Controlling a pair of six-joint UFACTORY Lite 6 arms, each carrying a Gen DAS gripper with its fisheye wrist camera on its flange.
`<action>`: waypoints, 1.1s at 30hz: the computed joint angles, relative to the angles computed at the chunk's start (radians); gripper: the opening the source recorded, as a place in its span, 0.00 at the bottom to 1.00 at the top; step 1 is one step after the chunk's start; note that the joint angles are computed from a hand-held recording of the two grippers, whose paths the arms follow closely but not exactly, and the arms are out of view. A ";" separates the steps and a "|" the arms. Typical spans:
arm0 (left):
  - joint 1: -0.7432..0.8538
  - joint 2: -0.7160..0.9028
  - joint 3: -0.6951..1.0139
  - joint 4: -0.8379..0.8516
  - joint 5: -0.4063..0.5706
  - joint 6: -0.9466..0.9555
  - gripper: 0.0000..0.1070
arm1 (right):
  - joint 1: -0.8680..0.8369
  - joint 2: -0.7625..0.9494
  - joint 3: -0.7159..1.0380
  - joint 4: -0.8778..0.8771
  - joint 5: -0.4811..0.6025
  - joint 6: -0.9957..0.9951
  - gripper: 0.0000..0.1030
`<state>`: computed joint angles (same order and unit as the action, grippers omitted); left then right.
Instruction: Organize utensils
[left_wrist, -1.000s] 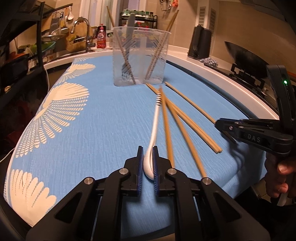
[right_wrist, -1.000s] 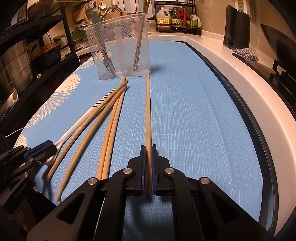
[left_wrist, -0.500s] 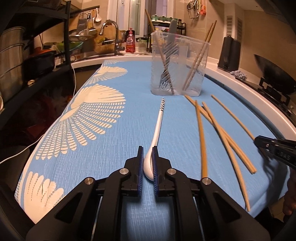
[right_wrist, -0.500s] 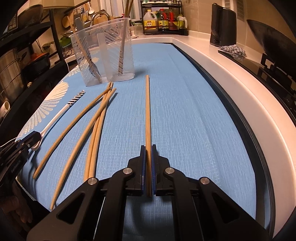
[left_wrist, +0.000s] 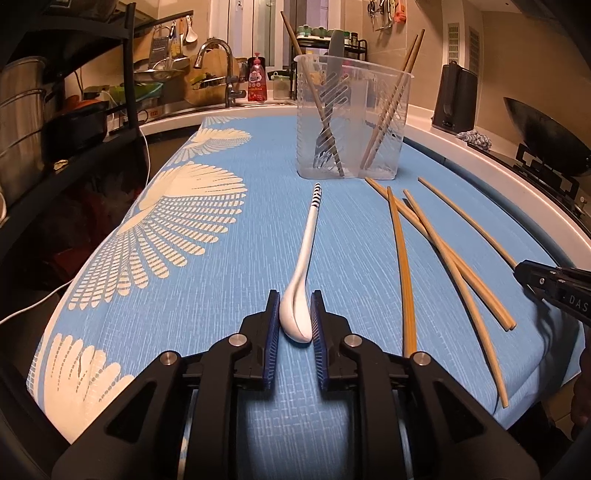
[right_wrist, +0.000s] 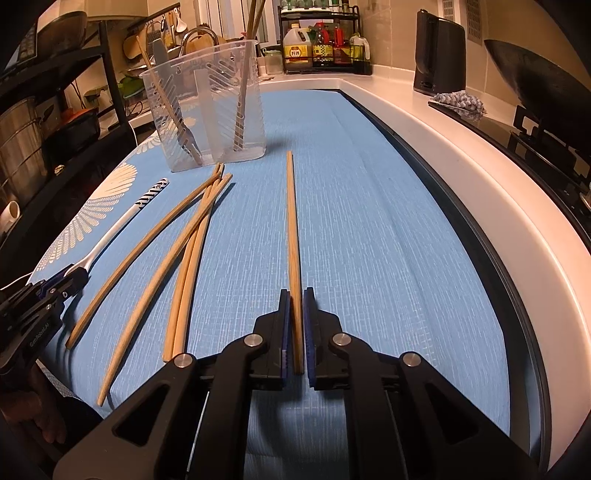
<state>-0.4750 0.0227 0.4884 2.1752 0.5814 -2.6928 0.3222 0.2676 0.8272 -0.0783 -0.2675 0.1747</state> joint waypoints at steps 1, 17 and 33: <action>0.005 -0.001 -0.002 0.012 -0.003 -0.010 0.16 | -0.001 -0.002 -0.005 0.003 -0.006 -0.001 0.08; 0.013 0.031 0.023 0.006 0.023 -0.013 0.12 | 0.021 0.003 -0.005 0.114 -0.016 -0.076 0.06; 0.000 0.028 0.019 -0.004 0.027 -0.012 0.12 | 0.026 -0.024 -0.070 0.178 -0.089 -0.129 0.07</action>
